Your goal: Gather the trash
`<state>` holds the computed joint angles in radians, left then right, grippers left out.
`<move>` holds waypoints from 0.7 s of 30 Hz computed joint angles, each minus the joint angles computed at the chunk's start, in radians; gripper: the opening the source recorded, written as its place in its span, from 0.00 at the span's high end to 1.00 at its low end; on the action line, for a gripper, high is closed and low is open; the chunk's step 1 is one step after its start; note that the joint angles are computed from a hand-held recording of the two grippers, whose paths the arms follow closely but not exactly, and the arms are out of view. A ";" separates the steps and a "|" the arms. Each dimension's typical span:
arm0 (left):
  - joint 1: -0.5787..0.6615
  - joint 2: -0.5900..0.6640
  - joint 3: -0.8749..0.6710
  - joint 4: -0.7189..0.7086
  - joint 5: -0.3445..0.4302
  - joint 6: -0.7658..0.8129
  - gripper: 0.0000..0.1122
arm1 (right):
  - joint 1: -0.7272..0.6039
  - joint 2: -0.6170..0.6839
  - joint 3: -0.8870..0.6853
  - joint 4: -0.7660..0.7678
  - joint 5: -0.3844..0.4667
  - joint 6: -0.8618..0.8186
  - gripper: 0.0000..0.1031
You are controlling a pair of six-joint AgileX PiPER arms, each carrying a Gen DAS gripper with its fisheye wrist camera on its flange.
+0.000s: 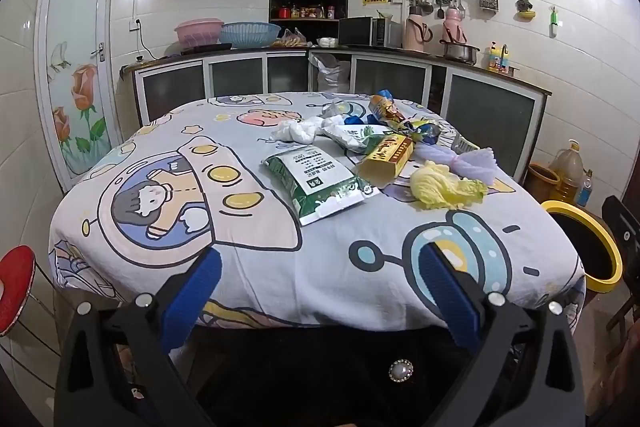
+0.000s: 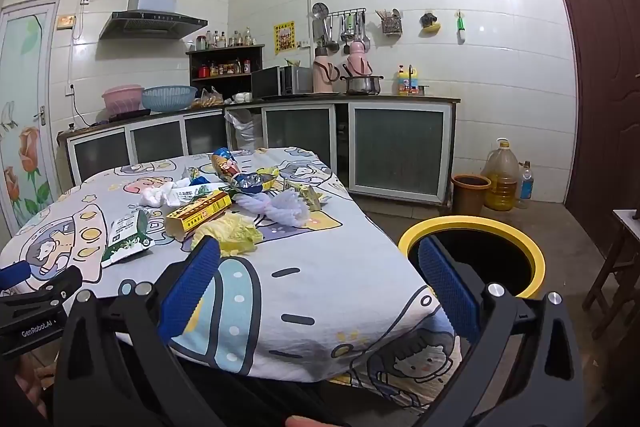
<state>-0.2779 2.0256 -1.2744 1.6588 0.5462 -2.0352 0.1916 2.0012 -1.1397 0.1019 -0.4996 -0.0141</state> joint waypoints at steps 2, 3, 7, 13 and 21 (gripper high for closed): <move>0.000 -0.001 0.001 -0.001 -0.003 0.001 0.15 | 0.001 -0.001 -0.004 0.007 0.013 -0.012 0.07; 0.001 -0.002 0.002 -0.001 -0.007 0.002 0.15 | 0.001 0.000 -0.004 0.006 0.011 -0.010 0.07; -0.004 -0.003 0.004 -0.006 -0.007 0.012 0.15 | -0.001 0.000 -0.003 0.000 0.009 -0.001 0.07; 0.000 0.004 -0.004 -0.002 -0.015 0.013 0.15 | 0.003 -0.001 -0.002 0.013 0.006 -0.011 0.07; -0.001 0.005 -0.008 -0.012 -0.014 0.024 0.15 | -0.005 0.001 -0.001 -0.008 0.003 0.006 0.07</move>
